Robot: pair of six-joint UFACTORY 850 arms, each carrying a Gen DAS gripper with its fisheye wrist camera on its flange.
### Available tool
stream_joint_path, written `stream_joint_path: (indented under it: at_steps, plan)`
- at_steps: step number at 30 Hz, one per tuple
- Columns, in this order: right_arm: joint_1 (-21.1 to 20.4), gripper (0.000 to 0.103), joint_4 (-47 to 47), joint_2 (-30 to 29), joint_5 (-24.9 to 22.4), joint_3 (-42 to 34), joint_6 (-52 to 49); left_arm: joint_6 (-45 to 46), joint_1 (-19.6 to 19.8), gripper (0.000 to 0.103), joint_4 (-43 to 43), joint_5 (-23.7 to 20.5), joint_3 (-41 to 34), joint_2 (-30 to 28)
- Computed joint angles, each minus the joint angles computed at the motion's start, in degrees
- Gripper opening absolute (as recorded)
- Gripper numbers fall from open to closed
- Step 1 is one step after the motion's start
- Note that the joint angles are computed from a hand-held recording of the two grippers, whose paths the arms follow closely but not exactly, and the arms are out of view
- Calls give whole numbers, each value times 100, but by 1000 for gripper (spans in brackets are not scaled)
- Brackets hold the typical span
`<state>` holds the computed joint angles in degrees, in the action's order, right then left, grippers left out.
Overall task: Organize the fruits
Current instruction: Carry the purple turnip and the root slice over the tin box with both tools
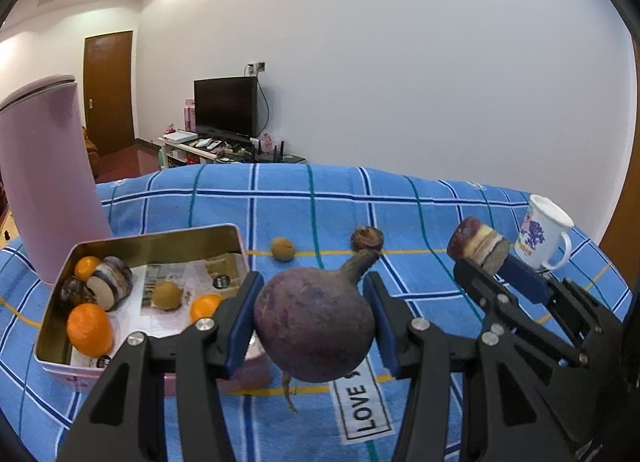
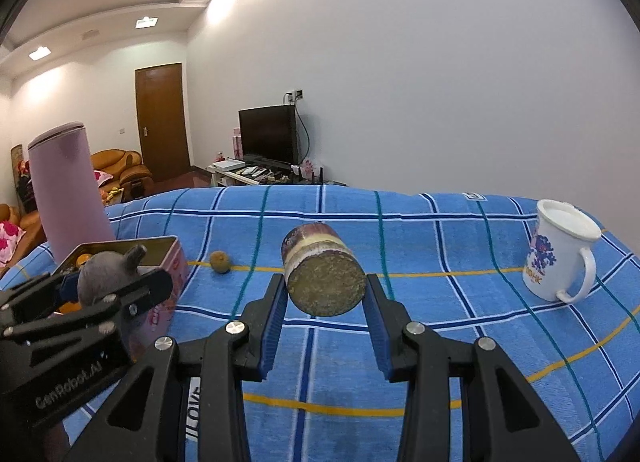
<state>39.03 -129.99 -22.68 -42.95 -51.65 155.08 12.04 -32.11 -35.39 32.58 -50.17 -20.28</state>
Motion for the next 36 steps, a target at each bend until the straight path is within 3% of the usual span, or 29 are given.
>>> stream_joint_path:
  at_steps: [21, 36]
  plan:
    - [519, 41, -95, -544, 242, -917, -346, -320, 733, 53, 42, 277, 343, 272]
    - [623, 41, -220, -1191, 615, -1900, -453, -5, 1212, 53, -448, 339, 401, 265]
